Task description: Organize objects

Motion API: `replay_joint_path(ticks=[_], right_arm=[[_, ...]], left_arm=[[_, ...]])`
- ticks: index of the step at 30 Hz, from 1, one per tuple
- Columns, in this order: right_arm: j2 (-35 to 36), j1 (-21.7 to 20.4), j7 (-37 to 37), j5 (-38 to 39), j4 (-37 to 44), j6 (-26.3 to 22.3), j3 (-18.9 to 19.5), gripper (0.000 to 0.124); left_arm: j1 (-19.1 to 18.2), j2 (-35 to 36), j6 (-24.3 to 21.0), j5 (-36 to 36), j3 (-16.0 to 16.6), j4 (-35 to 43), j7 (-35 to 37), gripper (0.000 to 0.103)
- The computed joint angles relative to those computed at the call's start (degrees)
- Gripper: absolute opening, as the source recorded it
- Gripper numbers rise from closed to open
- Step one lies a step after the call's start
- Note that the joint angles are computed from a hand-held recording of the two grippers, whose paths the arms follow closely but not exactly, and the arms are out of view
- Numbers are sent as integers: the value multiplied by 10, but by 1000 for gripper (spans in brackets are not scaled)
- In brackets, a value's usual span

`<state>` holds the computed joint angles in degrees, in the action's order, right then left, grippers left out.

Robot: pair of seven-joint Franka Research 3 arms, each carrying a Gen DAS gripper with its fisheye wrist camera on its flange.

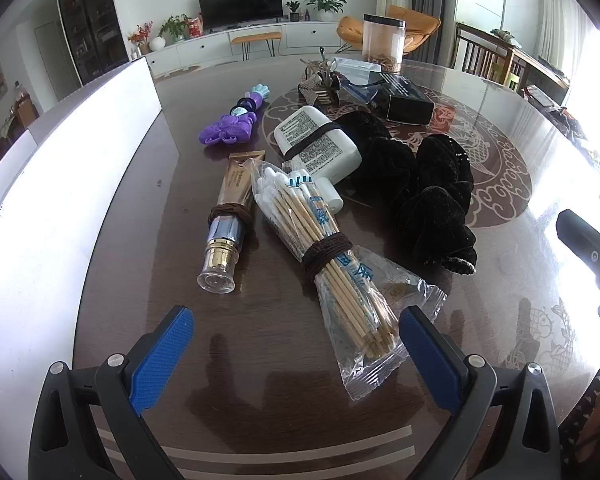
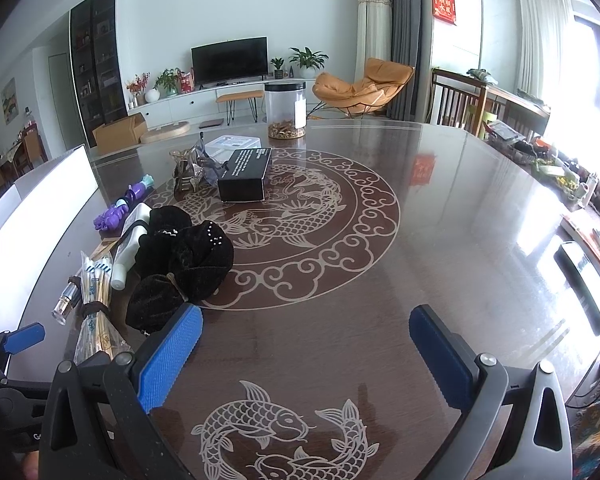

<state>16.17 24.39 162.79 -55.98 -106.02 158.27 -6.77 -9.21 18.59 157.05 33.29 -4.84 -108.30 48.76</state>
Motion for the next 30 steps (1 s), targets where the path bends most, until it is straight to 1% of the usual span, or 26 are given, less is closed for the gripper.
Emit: replay_joint_path(ticks=[7,14,21,30], right_arm=[[0,0,-1,1,0,0,0,103],[2,1,-2,5,0,4,-1,103],[3,1,-4,9,0,5,-2,103],[3,3,-4,14,0,7,-5,103]], left_arm=[[2,-3,1,-7,-2,0,4,103],[5,-16,13,-5,0,-6,-1,103],[10,-18,8,-16,-3,-7,1,103],[10,-24,8,-10,-1,-11,-6,103]])
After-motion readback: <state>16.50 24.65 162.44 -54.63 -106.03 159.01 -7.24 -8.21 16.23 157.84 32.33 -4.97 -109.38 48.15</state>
